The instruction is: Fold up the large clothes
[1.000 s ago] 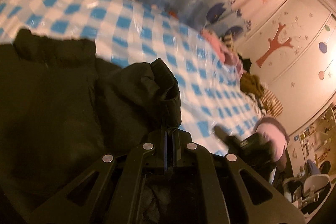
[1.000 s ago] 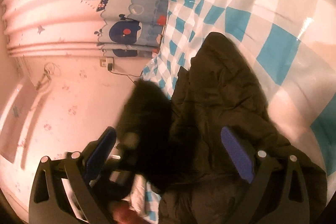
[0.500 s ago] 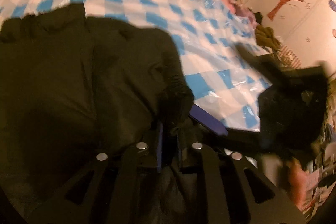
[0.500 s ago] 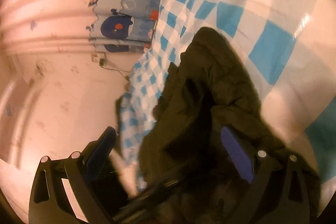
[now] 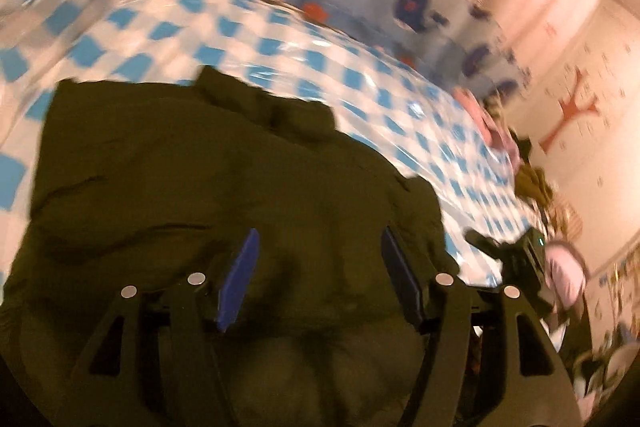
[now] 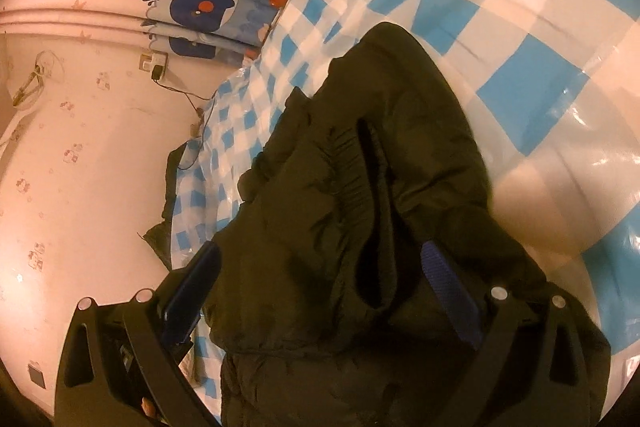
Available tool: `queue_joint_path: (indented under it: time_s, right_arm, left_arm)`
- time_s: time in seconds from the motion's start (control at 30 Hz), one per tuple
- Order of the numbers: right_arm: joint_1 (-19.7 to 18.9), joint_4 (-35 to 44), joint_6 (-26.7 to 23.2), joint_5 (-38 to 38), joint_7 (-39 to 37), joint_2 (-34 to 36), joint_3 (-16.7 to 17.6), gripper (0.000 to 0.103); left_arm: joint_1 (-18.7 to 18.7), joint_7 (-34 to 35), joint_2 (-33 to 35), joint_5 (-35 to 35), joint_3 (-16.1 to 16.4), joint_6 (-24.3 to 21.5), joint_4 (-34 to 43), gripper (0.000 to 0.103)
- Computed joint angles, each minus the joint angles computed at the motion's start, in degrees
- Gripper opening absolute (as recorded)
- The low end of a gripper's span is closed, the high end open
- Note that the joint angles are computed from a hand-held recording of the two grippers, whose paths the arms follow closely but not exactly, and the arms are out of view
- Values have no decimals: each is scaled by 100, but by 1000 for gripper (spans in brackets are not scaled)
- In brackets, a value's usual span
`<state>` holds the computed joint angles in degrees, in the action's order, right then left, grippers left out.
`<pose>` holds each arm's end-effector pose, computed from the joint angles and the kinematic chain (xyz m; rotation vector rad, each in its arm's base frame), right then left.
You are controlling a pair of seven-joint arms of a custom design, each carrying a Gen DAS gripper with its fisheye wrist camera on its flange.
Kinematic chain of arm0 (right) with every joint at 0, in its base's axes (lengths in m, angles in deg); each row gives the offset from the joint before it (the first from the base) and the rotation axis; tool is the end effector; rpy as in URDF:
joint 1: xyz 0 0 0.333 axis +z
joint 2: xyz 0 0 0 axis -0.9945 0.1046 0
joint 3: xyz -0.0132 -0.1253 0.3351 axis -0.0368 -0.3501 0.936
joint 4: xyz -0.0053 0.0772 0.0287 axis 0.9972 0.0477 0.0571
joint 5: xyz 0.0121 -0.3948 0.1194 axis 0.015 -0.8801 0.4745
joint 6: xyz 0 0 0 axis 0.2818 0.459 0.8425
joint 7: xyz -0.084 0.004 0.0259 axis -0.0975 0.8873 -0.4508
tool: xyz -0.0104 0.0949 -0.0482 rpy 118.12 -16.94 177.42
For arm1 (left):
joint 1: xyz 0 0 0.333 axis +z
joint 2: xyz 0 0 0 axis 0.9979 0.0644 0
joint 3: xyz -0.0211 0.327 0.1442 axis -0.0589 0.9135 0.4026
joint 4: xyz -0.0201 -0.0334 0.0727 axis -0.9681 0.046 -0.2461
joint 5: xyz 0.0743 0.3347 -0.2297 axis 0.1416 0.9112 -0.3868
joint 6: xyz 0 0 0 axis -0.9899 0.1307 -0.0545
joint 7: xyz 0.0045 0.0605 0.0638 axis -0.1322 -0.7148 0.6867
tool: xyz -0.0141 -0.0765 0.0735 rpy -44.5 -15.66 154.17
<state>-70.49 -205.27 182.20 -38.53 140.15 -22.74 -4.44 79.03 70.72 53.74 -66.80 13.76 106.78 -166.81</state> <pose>0.3275 0.0592 0.5426 -0.4526 1.9430 -0.0360 0.5278 -0.1122 0.6111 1.4369 -2.3481 1.3389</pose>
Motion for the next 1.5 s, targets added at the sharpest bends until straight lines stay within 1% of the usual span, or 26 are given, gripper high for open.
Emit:
queue_joint_path:
  time_s: [0.03, 0.1, 0.13, 0.17, 0.2, 0.23, 0.3, 0.37, 0.47, 0.53, 0.63, 0.8, 0.83, 0.87, 0.9, 0.93, 0.97, 1.0, 1.03, 1.1, 1.17, 1.23, 1.3, 1.33, 1.4, 1.5]
  right_arm:
    - [-43, 37, -74, -62, -63, 18, 20, 96]
    - [-276, 143, -321, -175, -126, 43, 200, 81]
    - [-428, 215, -538, -257, -154, 54, 308, 57]
    - [-421, 252, -608, -310, -197, 97, 296, 43]
    - [-377, 244, -534, -340, -241, 140, 279, 35]
    - [-351, 264, -518, -365, -275, 185, 262, 20]
    - [-719, 304, -512, -520, -275, 136, 613, 16]
    - [-1442, 412, -663, -805, -221, -109, 1230, 14]
    - [-2561, 536, -1095, -1280, 78, -808, 2073, 13]
    - [-2882, 500, -1321, -1460, 339, -1146, 2242, 13]
    - [-2826, 332, -1610, -1537, 640, -1180, 2081, 13]
    - [-2155, 305, -2056, -1596, 735, -442, 1397, 13]
    - [-2080, 278, -2083, -1638, 767, -445, 1312, 16]
    - [-2196, 254, -2183, -1723, 940, -575, 1398, 23]
    - [-2400, 248, -2399, -1877, 1133, -810, 1539, 25]
    - [-2611, 279, -2603, -2057, 1307, -1008, 1687, 32]
    - [-3004, 370, -3000, -2339, 1572, -1353, 1976, 46]
    - [-3336, 452, -3214, -2634, 1774, -1666, 2230, 53]
    - [-3534, 498, -3115, -2905, 1834, -1846, 2395, 58]
    - [-3633, 735, -2799, -3374, 1648, -1732, 2545, 63]
    - [-3526, 1097, -2730, -3740, 1276, -1240, 2601, 68]
    - [-3263, 1458, -3026, -3879, 976, -521, 2558, 68]
    - [-2969, 1639, -3448, -3815, 913, 124, 2406, 68]
    - [-2728, 1561, -3399, -3648, 880, 447, 2176, 68]
    - [-2424, 1429, -3253, -3502, 933, 655, 1849, 67]
    - [-2229, 1386, -3402, -3643, 1113, 517, 1659, 67]
  left_arm:
    - [37, -35, 60, -58, 43, 39, 5, 61]
    - [106, -141, 164, -95, 42, 209, 0, 61]
    - [139, -199, 223, -131, 37, 300, 1, 61]
    - [161, -198, 252, -199, 34, 351, -24, 61]
    - [188, -215, 299, -276, 35, 412, -29, 61]
    - [214, -244, 339, -340, 24, 488, -38, 61]
    - [260, -282, 420, -482, 9, 562, -22, 62]
    - [315, -272, 468, -583, 4, 563, 3, 62]
    - [394, -265, 523, -648, -26, 619, 77, 63]
    - [435, -275, 542, -710, -41, 719, 101, 69]
    - [478, -512, 647, -556, -95, 843, 153, 73]
    - [514, -1006, 1011, 465, -302, 1011, 263, 73]
    - [519, -1026, 1021, 592, -328, 1055, 247, 73]
    - [519, -1091, 1018, 709, -351, 1073, 254, 73]
    - [528, -1141, 997, 719, -351, 1047, 267, 73]
    - [539, -1160, 979, 655, -337, 990, 298, 74]
    - [553, -1077, 950, 455, -307, 929, 328, 74]
    - [561, -918, 904, 210, -279, 933, 314, 74]
    - [563, -734, 845, -59, -252, 975, 299, 75]
    - [555, -567, 790, -275, -226, 1088, 286, 80]
    - [557, -591, 834, -218, -218, 1081, 322, 80]
    - [572, -899, 959, 111, -252, 1082, 370, 80]
    - [595, -1163, 1117, 440, -291, 1036, 432, 80]
    - [608, -1169, 1182, 537, -316, 1034, 433, 80]
    - [607, -1047, 1218, 690, -388, 1140, 355, 80]
    - [536, -1326, 1156, 1285, -499, 1484, 231, 80]
